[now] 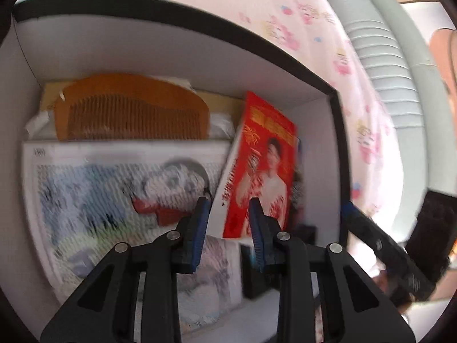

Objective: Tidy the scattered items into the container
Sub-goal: 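Push the red card upright against the box wall with the left gripper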

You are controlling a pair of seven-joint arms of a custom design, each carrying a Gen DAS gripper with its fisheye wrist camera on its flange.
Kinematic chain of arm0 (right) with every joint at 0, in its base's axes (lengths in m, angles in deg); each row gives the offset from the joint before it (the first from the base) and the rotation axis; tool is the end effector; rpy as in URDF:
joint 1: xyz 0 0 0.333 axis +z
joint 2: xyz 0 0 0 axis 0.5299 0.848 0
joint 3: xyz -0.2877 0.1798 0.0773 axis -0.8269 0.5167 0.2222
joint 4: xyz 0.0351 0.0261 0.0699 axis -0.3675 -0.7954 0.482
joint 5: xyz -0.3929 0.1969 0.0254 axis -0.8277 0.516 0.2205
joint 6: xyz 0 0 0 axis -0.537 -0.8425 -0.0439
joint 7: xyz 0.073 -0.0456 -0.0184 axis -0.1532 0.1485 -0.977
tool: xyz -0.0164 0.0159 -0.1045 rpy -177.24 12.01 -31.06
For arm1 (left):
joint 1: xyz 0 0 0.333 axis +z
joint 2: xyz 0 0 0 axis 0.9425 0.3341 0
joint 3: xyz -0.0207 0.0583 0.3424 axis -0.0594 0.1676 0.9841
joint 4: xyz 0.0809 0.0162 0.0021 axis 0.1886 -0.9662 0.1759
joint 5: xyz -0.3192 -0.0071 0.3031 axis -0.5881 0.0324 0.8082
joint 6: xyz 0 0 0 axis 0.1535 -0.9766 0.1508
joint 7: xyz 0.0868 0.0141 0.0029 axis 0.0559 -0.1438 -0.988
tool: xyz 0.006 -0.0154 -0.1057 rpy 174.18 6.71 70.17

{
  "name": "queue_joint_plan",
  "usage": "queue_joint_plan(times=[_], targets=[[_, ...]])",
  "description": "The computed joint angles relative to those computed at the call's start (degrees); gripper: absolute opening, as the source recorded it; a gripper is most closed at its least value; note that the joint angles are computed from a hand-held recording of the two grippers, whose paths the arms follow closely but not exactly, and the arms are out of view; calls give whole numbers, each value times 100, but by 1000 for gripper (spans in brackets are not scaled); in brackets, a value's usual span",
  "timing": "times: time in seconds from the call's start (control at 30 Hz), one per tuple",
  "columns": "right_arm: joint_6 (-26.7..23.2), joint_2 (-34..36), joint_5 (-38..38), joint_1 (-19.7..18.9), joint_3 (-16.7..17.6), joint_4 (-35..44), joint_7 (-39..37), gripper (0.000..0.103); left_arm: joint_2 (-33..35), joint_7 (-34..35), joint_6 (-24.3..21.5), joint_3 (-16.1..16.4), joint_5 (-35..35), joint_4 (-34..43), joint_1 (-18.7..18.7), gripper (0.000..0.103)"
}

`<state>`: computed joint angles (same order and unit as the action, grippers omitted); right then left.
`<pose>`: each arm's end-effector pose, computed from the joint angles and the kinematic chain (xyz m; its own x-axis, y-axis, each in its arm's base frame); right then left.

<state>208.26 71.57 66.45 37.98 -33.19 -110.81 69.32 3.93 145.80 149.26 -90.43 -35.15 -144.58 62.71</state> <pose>0.5988 0.0527 0.5801 0.2491 -0.8563 -0.4524 -0.9337 -0.0882 -0.3471 0.5575 -0.2060 0.5781 0.0226 -0.8108 0.5849 -0.9968 -0.0632 -0.0491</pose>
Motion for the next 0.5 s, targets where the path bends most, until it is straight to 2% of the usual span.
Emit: queue_joint_plan(times=[0.2,0.27,0.33,0.5], targets=[[211,-35,-551,78,114,-99,51,27,433,199,-306,-104,184,575,-65,34],[364,-52,-736,110,137,-143,96,27,388,440,-447,-94,-151,523,-66,25],[414,-37,-822,129,128,-146,130,27,270,733,-462,-100,-403,381,-91,22],[123,127,-689,109,92,18,214,27,420,452,-355,-192,-30,539,-179,18]])
